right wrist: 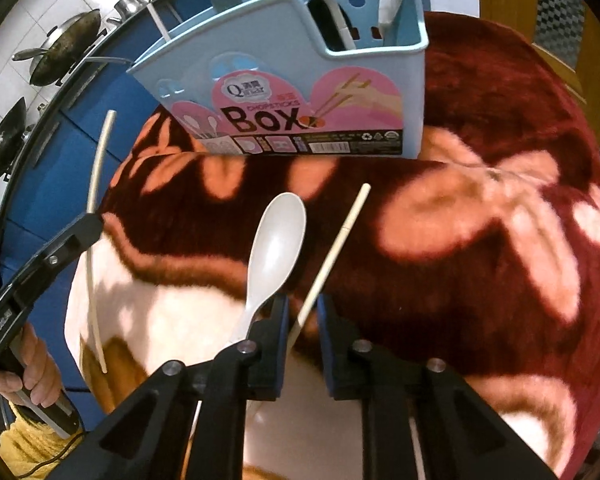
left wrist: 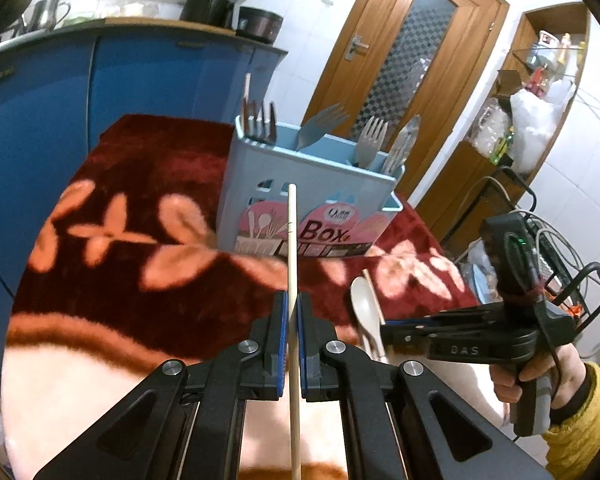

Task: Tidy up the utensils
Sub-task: 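Grasp a wooden chopstick with the left tool while the right tool grasps another chopstick, then lift both chopsticks up over the blue caddy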

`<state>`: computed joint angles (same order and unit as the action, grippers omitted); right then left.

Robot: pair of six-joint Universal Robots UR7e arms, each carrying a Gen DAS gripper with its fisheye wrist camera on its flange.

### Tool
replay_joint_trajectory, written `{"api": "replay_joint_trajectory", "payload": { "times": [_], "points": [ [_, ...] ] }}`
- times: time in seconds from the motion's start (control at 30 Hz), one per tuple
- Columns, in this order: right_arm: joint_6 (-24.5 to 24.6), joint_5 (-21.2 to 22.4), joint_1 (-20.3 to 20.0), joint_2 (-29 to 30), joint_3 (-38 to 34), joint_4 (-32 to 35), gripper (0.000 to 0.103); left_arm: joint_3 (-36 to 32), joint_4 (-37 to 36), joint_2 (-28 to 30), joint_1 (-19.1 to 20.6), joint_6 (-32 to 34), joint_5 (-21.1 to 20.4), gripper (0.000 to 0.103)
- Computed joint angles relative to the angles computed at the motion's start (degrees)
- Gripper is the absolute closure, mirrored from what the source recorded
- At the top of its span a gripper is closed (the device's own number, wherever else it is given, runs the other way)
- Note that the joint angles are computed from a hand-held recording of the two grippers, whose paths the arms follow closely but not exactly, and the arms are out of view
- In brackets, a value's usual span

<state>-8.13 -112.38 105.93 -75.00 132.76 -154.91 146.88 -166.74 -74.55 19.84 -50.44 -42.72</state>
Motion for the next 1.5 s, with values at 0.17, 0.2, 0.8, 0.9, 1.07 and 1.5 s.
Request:
{"api": "replay_joint_trajectory", "payload": {
  "times": [0.17,0.2,0.8,0.9,1.07,1.5],
  "points": [
    [-0.1,0.8,-0.5,-1.4,1.4,-1.9,0.097,-0.2,-1.1,-0.3,-0.9,1.1,1.9,0.099],
    [-0.5,1.6,-0.9,-2.2,2.1,-2.9,0.097,-0.2,-1.6,-0.3,-1.0,1.6,2.3,0.099],
    [-9.3,12.4,0.4,-9.9,9.5,-30.9,0.097,-7.4,-19.0,6.8,0.4,16.9,11.3,0.099],
    [-10.6,13.9,0.2,-10.0,9.6,-33.8,0.097,-9.7,-23.9,9.2,1.5,21.5,12.3,0.099],
    [-12.3,14.9,0.0,-8.7,9.2,-37.8,0.097,-14.2,-37.1,15.2,2.9,33.0,14.5,0.099],
    [-15.4,19.1,-3.0,-4.9,8.0,-44.1,0.097,-28.1,-75.0,32.3,7.7,68.3,19.7,0.099]
  ]
}}
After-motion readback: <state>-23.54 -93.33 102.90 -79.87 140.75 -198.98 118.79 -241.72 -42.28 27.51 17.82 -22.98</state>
